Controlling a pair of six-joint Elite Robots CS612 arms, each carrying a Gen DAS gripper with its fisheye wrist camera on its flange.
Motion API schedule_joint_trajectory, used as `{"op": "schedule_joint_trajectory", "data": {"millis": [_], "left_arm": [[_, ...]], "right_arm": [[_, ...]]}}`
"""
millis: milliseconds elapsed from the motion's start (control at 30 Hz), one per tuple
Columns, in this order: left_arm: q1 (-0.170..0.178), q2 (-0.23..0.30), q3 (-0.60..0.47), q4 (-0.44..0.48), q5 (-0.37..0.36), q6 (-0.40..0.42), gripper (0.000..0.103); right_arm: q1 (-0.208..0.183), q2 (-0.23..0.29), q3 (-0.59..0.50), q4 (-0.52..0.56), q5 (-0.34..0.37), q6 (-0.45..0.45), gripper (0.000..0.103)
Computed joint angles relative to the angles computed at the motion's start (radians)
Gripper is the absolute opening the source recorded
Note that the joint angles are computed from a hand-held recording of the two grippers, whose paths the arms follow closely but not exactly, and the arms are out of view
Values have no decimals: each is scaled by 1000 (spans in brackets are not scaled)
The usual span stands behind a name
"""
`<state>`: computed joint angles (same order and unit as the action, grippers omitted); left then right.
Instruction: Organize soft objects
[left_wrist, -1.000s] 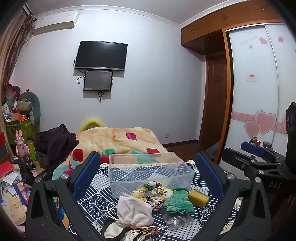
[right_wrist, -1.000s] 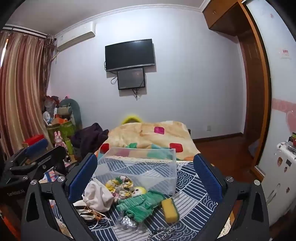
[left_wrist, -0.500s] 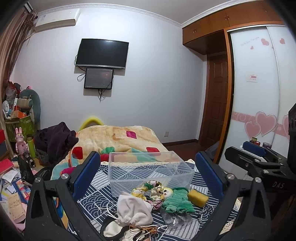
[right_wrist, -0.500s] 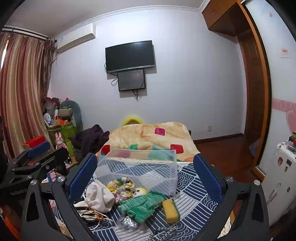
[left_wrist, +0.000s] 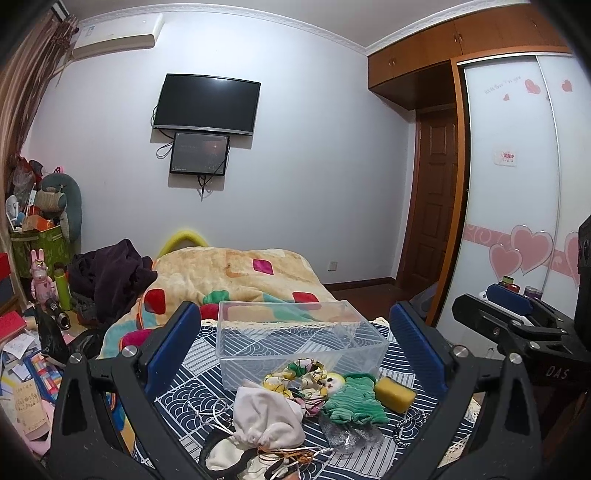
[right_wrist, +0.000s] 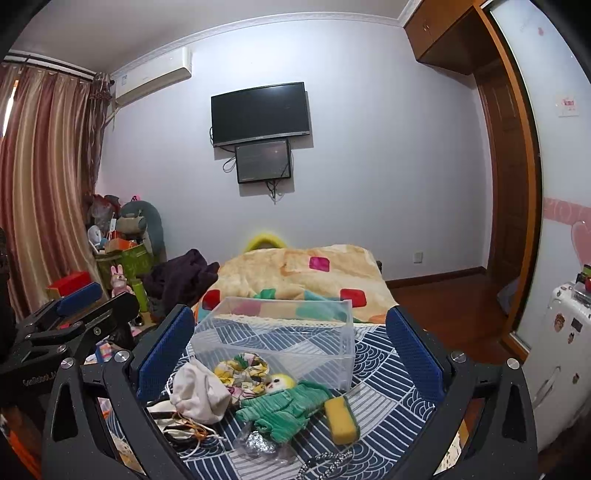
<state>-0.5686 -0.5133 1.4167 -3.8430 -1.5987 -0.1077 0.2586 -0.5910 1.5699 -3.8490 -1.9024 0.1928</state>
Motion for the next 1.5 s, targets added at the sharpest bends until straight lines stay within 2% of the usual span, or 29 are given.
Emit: {"op": "schedule_joint_trajectory", "data": {"millis": [1500], "left_arm": [[-1,2,-4,14,-5,-1,103]], "right_arm": [[4,8,-6,4,6,11,103]]}}
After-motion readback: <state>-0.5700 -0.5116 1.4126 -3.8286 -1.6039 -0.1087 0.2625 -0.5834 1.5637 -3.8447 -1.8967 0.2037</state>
